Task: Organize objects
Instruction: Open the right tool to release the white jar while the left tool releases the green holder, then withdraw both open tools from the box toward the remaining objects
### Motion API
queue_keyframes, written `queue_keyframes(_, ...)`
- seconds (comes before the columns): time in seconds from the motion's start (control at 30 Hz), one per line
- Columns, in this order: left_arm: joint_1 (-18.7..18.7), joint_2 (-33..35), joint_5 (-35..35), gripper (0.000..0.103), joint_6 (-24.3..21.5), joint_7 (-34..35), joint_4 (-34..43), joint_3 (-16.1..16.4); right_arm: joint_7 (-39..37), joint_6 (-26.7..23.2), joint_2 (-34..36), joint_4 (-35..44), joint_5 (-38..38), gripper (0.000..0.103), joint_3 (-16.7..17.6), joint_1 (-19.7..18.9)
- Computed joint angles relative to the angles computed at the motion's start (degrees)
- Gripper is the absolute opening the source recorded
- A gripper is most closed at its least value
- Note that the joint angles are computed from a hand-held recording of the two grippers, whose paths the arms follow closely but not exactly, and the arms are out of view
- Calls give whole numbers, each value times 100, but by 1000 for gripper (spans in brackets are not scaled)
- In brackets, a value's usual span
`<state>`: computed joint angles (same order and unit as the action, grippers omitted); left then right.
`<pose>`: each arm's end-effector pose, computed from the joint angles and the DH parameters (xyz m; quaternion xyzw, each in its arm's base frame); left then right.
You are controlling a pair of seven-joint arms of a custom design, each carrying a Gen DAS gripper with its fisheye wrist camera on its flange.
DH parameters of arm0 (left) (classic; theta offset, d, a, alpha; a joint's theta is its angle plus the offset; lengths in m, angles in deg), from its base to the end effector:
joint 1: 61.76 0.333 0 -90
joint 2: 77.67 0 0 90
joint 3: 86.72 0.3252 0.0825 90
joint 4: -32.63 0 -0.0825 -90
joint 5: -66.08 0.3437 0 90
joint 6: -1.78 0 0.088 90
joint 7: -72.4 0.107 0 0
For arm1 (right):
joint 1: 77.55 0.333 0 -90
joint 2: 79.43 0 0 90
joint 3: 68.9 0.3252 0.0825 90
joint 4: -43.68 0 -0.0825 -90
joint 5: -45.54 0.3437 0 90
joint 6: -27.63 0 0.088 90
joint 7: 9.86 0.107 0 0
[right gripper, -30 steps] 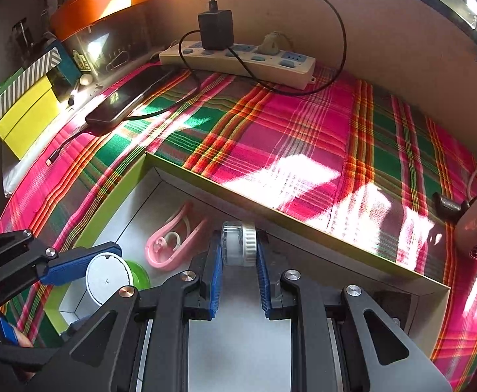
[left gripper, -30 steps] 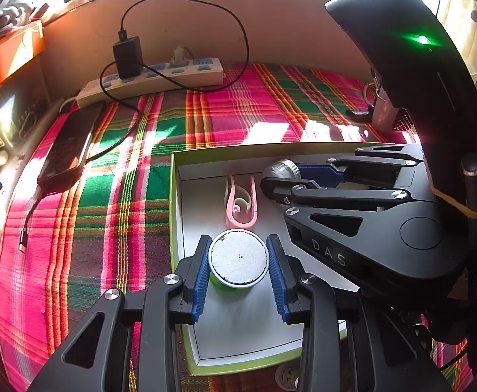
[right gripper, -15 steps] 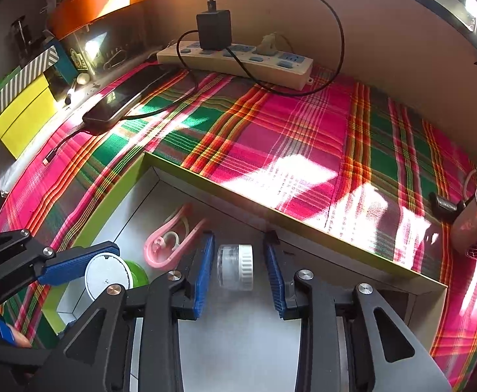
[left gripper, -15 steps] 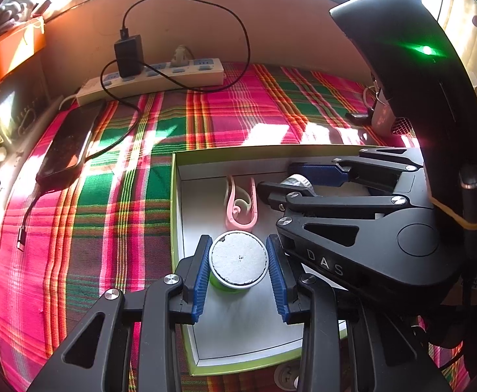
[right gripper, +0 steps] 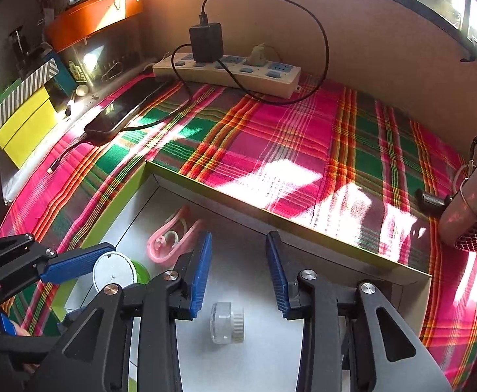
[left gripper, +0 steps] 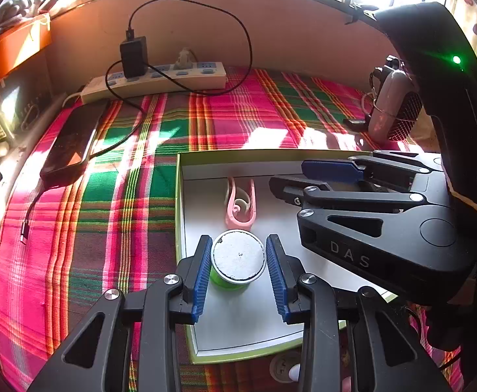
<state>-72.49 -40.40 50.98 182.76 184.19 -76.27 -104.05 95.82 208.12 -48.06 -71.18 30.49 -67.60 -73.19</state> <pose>0.6003 -0.2615 0.2741 -0.4888 0.8118 -0.2986 0.1132 0.6247 0.0836 0.2876 -0.7027 0.6476 -0.1918 0.2235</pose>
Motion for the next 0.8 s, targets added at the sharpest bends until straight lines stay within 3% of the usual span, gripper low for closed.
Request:
queue_keyframes(0.27, 236, -165, -55, 32, 263, 19, -289, -247, 234, 264, -299, -422, -67, 36, -367, 293)
queue_keyframes(0.6, 784, -338, 28, 32, 619, 59, -769, -792, 529, 827, -759, -1172, -121, 36, -882, 736)
queue_keyframes(0.73, 1142, -415, 190, 32, 863, 62, -1061, -1124, 472, 1259, -1020, -1694, 133, 36, -1623, 1490)
queue_keyframes(0.8, 1249, -454, 295, 32, 937, 7, -1183, -1195, 310, 1464, -1145, -1960, 364, 36, -1825, 1736)
